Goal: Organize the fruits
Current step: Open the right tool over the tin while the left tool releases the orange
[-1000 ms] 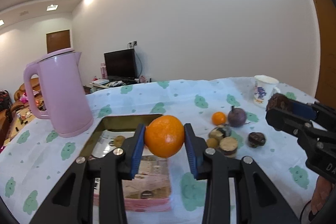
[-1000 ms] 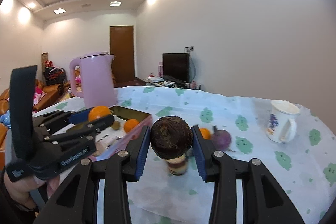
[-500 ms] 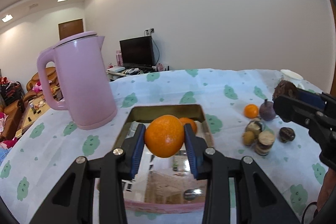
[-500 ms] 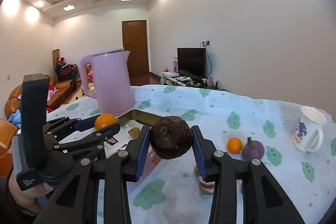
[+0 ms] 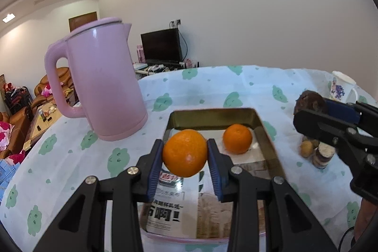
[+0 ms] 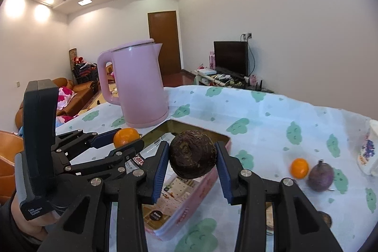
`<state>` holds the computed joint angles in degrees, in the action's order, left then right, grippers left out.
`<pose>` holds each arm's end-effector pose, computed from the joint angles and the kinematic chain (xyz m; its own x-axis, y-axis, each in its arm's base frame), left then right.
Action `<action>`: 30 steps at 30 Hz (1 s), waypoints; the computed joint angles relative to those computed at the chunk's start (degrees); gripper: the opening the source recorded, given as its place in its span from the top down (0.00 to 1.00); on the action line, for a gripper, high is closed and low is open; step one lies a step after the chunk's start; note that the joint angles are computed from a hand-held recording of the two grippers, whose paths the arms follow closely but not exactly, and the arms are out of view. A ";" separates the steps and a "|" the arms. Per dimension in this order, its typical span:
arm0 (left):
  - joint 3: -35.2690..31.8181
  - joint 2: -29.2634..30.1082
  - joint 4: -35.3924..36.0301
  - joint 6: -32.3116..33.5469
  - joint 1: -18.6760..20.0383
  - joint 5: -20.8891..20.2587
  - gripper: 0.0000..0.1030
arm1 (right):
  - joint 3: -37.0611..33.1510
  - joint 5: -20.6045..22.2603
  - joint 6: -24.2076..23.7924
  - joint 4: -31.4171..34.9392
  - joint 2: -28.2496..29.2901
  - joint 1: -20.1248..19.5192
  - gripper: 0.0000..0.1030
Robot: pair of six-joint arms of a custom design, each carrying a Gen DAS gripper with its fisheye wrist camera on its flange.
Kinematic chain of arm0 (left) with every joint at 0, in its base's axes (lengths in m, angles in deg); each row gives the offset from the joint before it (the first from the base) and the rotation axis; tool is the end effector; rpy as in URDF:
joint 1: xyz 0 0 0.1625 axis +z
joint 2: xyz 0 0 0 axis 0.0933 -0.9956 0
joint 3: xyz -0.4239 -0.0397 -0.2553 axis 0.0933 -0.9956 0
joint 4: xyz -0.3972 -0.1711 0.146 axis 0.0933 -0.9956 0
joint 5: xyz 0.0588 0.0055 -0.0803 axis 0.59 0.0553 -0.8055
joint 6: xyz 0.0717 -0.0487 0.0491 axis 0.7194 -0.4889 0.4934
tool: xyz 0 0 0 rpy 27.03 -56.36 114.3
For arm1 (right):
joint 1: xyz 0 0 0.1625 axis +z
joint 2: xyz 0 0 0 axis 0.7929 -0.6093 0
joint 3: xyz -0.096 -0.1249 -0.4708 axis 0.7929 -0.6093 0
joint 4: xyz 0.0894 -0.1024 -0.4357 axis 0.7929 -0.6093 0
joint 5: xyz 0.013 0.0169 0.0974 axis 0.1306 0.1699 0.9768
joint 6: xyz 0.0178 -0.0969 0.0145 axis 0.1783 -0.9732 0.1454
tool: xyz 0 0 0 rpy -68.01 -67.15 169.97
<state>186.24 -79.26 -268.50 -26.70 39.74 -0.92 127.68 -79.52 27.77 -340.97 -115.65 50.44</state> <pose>-0.2059 -0.4717 0.0861 -0.5059 0.5787 -0.6397 0.8616 0.3739 -0.3432 0.1682 -0.3753 0.1441 -0.7594 0.0944 0.6438 -0.5538 0.4256 -0.7157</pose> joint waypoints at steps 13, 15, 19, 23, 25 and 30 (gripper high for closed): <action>-3.01 -0.49 7.49 -1.30 3.36 0.55 0.63 | -3.36 0.69 1.69 7.48 0.61 -1.34 0.60; -3.12 -0.44 7.88 -1.11 3.41 0.42 0.63 | -3.66 0.79 1.86 8.32 0.64 -1.63 0.60; -3.36 0.03 8.83 -0.65 3.27 0.95 0.63 | -4.14 0.88 2.68 10.99 0.42 -2.23 0.60; -3.28 0.87 7.40 0.60 2.91 2.00 0.63 | -4.30 1.22 3.17 12.22 0.44 -2.88 0.60; -3.28 0.99 7.19 0.92 2.87 2.17 0.63 | -4.40 1.33 3.39 12.76 0.49 -3.10 0.60; -3.11 2.44 4.66 3.08 2.06 4.49 0.63 | -4.59 1.29 3.79 13.84 0.63 -3.47 0.60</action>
